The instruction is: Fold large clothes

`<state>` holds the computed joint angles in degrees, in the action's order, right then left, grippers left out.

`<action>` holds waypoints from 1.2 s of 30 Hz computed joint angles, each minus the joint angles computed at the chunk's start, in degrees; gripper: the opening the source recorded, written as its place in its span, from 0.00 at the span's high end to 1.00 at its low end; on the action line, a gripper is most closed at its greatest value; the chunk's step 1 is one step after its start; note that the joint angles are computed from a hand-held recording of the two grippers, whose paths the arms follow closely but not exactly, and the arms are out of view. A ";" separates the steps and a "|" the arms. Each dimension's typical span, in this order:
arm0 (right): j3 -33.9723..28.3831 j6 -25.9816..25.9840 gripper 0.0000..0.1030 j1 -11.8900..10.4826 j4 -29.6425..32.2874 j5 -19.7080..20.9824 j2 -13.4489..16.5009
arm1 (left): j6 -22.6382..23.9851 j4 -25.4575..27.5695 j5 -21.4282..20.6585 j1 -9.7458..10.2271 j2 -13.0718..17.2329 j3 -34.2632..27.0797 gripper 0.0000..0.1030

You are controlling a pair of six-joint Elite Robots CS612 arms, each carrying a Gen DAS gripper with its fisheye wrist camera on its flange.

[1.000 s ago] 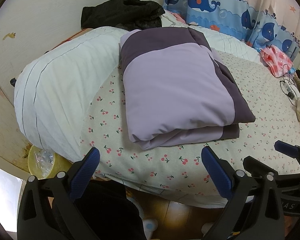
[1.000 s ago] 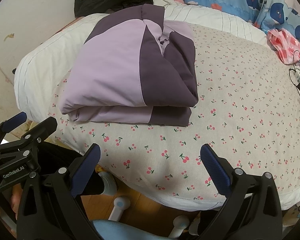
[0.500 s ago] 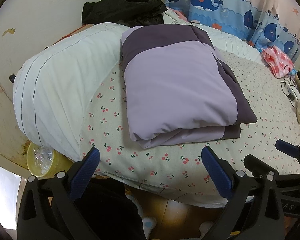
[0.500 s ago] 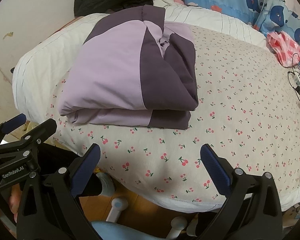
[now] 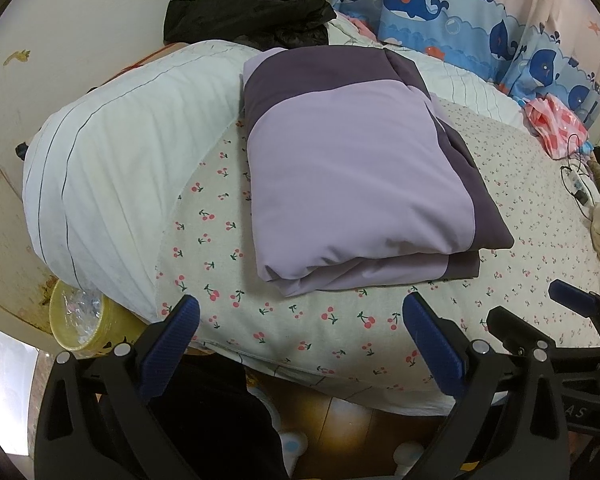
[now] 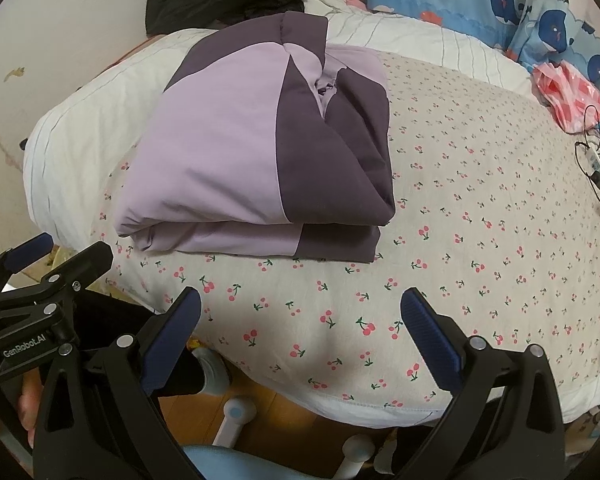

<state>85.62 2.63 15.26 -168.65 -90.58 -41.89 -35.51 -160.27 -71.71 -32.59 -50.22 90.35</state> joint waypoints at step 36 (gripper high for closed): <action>-0.70 1.01 0.06 -0.45 1.33 0.53 1.12 | 2.73 -4.05 2.88 -0.87 0.68 -0.01 0.06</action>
